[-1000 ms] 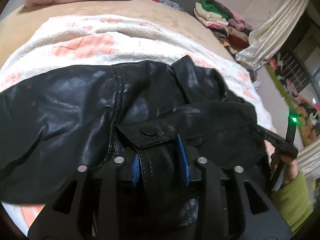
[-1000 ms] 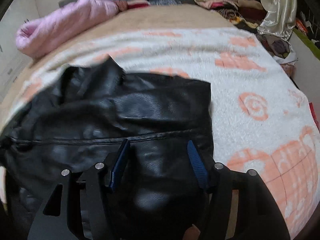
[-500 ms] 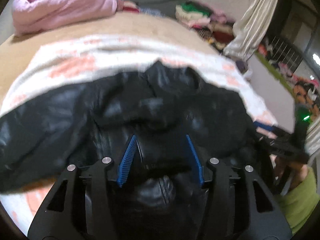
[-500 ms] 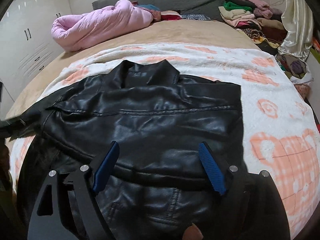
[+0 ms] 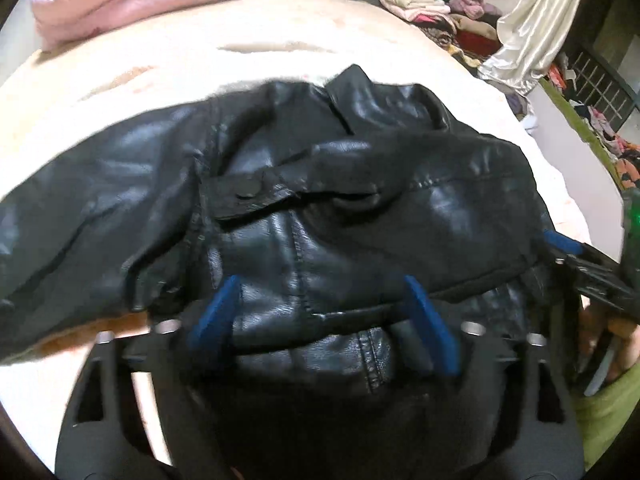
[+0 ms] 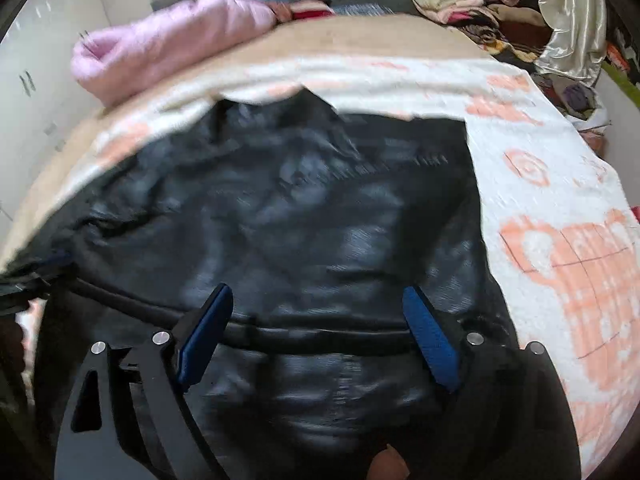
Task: Fold large clothes
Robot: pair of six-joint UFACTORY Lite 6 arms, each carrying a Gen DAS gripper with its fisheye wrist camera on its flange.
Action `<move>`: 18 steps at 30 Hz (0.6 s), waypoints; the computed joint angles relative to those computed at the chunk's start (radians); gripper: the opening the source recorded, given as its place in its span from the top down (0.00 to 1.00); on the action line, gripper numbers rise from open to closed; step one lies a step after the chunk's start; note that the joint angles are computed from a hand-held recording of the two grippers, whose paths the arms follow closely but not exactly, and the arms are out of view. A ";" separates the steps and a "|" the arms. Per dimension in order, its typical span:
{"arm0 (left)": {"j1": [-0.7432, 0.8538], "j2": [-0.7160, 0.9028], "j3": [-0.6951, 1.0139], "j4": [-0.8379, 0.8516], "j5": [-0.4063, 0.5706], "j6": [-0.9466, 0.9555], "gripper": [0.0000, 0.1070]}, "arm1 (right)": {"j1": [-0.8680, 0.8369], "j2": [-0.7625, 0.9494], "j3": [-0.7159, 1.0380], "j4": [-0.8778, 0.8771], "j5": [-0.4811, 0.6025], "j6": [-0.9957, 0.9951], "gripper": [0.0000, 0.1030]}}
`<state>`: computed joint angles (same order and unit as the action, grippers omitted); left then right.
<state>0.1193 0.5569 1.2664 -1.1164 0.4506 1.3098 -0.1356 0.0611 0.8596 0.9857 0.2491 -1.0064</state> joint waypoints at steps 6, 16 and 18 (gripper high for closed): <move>0.037 -0.063 -0.036 0.021 -0.014 -0.041 0.13 | 0.080 -0.129 -0.047 -0.056 -0.023 0.103 0.04; 0.109 -0.158 -0.082 -0.045 -0.063 -0.009 0.13 | 0.279 -0.164 -0.003 -0.466 -0.065 0.567 0.04; 0.124 -0.173 -0.094 -0.059 -0.071 0.008 0.13 | 0.329 -0.158 0.019 -0.624 -0.074 0.738 0.04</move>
